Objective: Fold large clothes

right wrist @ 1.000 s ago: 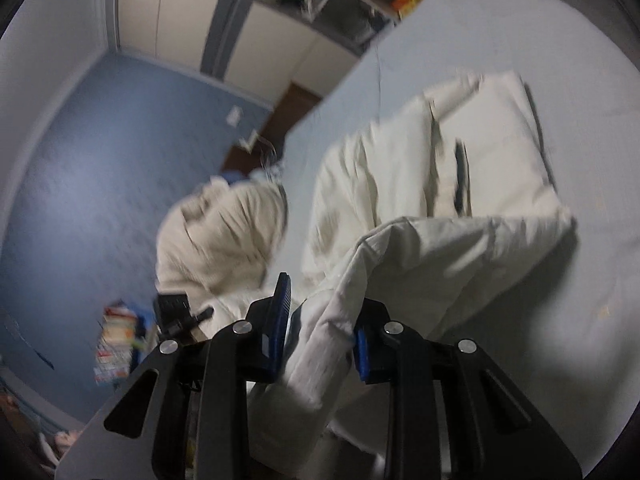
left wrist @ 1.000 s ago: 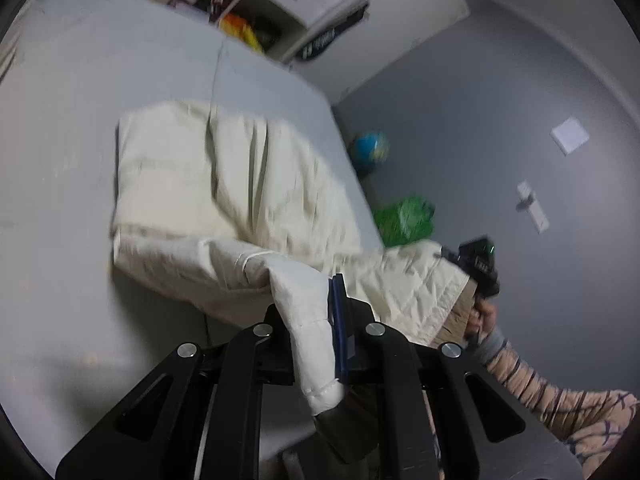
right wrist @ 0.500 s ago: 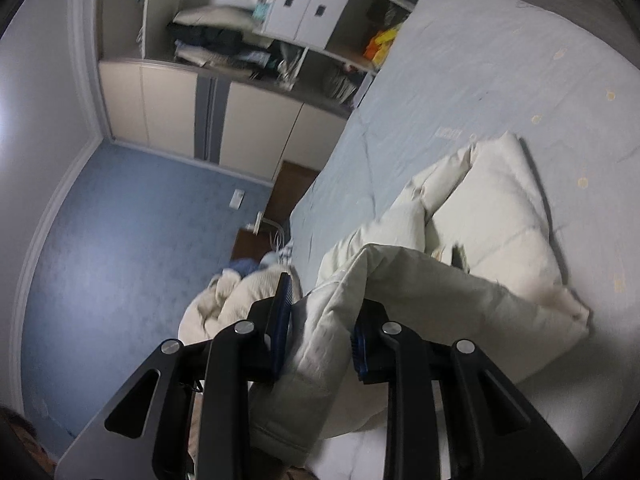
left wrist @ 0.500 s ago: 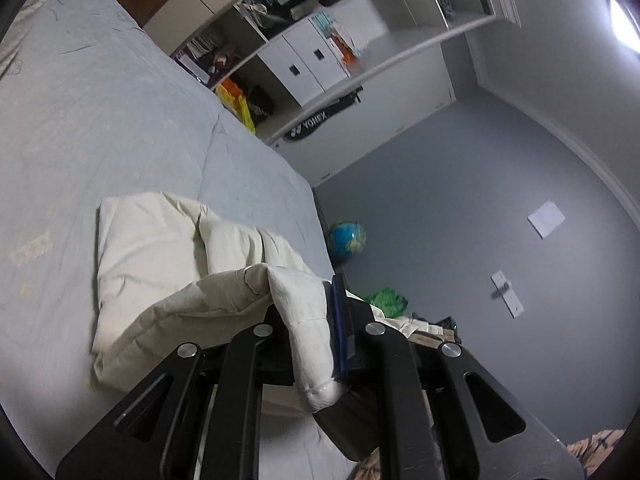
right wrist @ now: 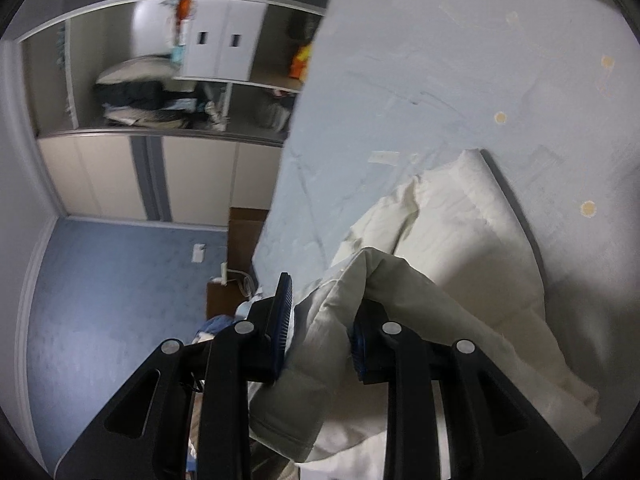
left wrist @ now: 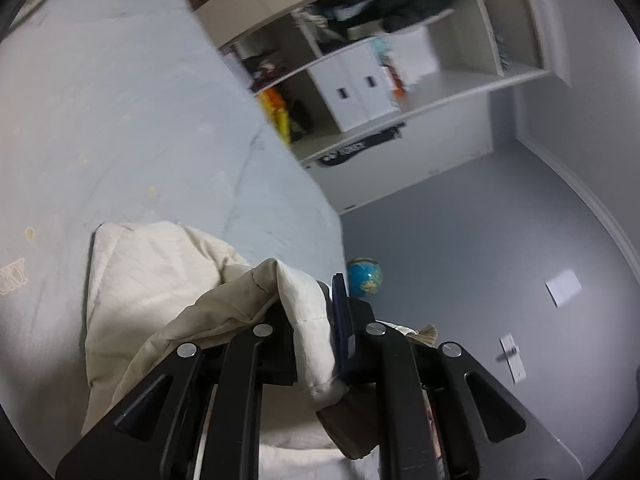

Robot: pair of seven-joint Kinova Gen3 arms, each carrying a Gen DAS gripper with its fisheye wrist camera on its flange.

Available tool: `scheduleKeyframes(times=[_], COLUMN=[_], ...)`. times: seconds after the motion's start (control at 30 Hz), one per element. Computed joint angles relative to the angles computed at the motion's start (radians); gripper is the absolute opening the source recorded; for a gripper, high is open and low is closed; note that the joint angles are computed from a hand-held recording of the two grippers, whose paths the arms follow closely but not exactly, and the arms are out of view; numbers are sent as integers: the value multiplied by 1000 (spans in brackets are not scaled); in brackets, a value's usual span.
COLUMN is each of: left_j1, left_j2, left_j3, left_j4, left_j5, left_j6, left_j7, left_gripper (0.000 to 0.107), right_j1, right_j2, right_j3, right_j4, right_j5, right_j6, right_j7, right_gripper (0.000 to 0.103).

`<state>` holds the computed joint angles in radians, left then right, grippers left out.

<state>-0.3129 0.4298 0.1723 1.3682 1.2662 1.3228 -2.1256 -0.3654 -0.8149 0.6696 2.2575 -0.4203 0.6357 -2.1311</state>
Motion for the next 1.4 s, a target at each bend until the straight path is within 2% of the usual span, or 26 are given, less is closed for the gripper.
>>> scheduleKeyframes(times=[0.1,0.23,0.3,0.33,0.37,0.4,0.47,0.5,0.57,0.67,0.73,0.83,0.93,1.03,1.13,1.23,1.3,1.4], left_j1=[39,68,68,55,42,27,1,-9,-27,-23,2,48,73,184,265,320,344,466], left_j2=[36,46,41,34,21,9,-26,-42,-62,-79,-80,-91,-105,-141,-165,-185,-188,-173], left_j3=[-9,-5,-2,8,11,14,7,0,-7,-11,-11,-6,44,-16,-29,-11,1,-83], left_j4=[-50,-54,-54,-41,-23,-2,41,54,68,61,37,11,-8,-15,-18,-2,6,-7], left_j5=[-63,-131,-148,-134,-113,-81,-16,6,57,80,64,18,-76,-184,-300,-418,-486,-599], left_j6=[-41,-104,-111,-123,-136,-148,-180,-186,-172,-127,-98,-71,-85,-93,-127,-205,-251,-291], left_j7=[92,187,207,201,191,180,148,135,90,37,10,-21,-17,-32,-28,-10,23,91], left_gripper=[15,21,32,47,61,72,83,85,85,84,84,82,80,76,69,66,66,66], right_j1=[-39,-71,-98,-116,-132,-139,-124,-97,-13,82,91,21,-53,-102,-154,-121,-50,85], right_j2=[54,137,123,102,69,41,3,-11,-33,-59,-66,-32,61,199,338,459,513,573], right_j3=[64,177,203,209,208,202,177,154,71,-47,-114,-198,-331,-470,-609,-748,-840,-952], right_j4=[23,61,75,83,91,97,97,96,92,56,15,-92,-203,-319,-434,-505,-524,-531], right_j5=[-29,-163,-163,-143,-115,-89,-59,-57,-42,52,127,249,371,493,615,735,774,768], right_j6=[-34,-40,-59,-77,-100,-118,-130,-131,-146,-152,-130,-13,109,231,343,411,442,445], right_j7=[27,148,141,114,74,33,-38,-64,-131,-253,-329,-379,-395,-327,-303,-346,-355,-337], right_gripper=[23,24,29,32,39,48,60,70,80,86,86,86,86,86,86,86,86,86])
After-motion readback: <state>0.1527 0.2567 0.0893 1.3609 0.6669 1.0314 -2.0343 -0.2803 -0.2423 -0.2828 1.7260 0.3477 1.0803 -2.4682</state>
